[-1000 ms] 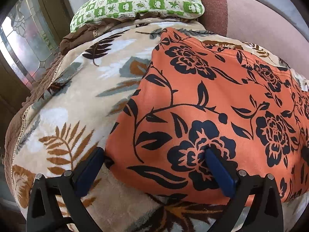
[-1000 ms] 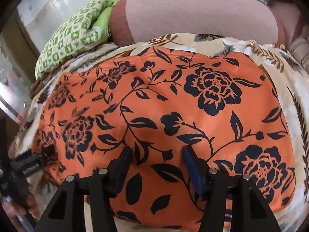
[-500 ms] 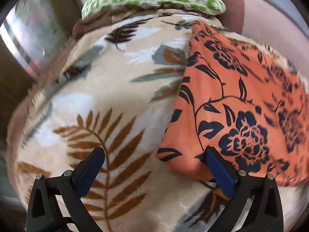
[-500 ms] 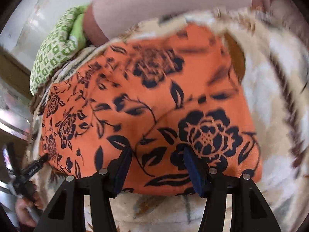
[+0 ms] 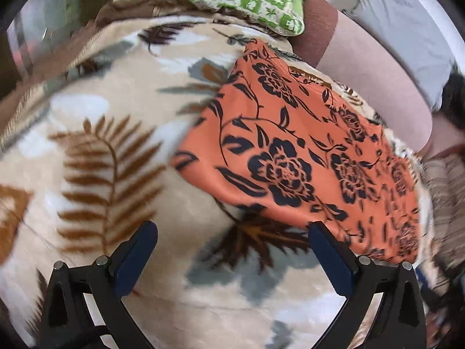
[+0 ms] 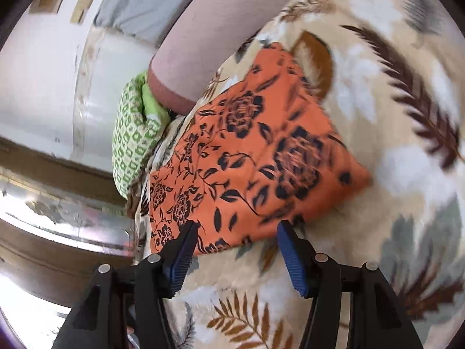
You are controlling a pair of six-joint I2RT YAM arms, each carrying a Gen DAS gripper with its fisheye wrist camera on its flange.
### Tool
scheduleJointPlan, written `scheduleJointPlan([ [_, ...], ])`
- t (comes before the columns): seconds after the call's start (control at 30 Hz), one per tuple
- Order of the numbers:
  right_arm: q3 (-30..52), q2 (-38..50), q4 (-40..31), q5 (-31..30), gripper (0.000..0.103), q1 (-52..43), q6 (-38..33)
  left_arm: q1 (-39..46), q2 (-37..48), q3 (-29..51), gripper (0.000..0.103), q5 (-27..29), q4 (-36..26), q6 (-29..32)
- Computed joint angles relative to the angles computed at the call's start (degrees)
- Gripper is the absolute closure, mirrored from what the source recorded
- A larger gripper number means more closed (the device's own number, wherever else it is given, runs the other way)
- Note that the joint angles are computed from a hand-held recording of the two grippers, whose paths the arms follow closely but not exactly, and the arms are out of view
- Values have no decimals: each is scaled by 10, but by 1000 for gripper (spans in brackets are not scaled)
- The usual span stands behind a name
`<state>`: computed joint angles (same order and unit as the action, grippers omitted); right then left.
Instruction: Fold small clothes
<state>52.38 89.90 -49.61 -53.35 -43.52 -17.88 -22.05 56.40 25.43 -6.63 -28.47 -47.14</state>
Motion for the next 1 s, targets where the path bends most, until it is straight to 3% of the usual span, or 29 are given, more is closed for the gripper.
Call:
scheduleJointPlan([
  [0.17,-6,18,9,5,40,-13,19,-13,-45,-44,0,28,22,-78],
  [0.43,-11,74,99,5,40,13,116,56,35,-53,0,83,135,-39],
  [0.67,-26,99,181,7,40,47,186,141,70,-75,0,203,262,-27],
  [0.8,-35,98,222,6,40,59,219,172,116,-83,0,256,341,-50],
  [0.93,-29,106,220,-5,39,55,214,193,123,-108,0,313,416,-80],
  [1.0,-23,110,211,-8,39,53,205,195,108,-115,3,322,414,-85],
])
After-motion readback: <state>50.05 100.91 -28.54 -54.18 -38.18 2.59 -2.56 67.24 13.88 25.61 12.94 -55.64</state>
